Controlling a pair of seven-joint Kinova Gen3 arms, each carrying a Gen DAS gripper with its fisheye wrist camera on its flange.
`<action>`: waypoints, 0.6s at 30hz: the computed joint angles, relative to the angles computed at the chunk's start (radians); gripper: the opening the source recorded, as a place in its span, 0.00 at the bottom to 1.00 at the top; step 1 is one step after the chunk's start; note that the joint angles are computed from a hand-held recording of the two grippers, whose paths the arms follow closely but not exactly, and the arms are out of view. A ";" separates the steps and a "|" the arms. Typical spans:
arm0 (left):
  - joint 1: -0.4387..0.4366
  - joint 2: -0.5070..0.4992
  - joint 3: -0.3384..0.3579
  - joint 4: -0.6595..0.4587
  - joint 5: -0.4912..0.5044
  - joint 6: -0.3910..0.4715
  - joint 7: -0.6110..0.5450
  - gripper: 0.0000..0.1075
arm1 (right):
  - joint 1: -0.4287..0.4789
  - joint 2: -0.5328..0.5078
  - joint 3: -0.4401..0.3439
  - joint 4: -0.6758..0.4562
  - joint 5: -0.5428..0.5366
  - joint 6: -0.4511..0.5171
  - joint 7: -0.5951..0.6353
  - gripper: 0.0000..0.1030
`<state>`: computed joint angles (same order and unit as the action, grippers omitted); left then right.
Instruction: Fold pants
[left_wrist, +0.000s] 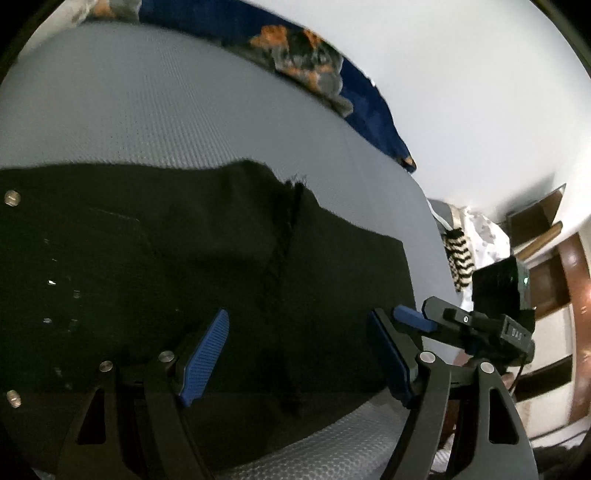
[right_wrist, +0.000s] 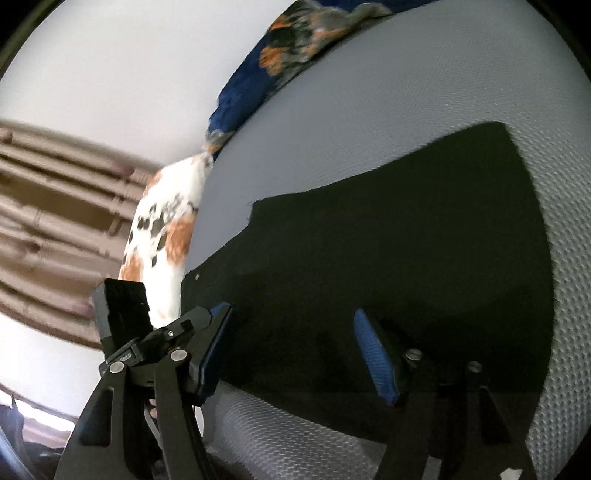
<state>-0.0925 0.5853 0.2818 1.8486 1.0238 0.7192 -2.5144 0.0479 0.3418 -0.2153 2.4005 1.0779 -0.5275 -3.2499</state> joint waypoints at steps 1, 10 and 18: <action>0.008 0.019 -0.007 -0.023 -0.018 0.021 0.028 0.68 | 0.000 -0.001 0.006 0.010 -0.020 -0.007 0.014 0.63; 0.044 0.152 -0.003 -0.204 -0.168 0.140 0.217 0.56 | 0.043 -0.021 0.032 0.075 -0.112 -0.038 0.089 0.63; 0.066 0.215 0.034 -0.289 -0.202 0.177 0.269 0.44 | 0.064 -0.026 0.028 0.088 -0.144 -0.025 0.113 0.63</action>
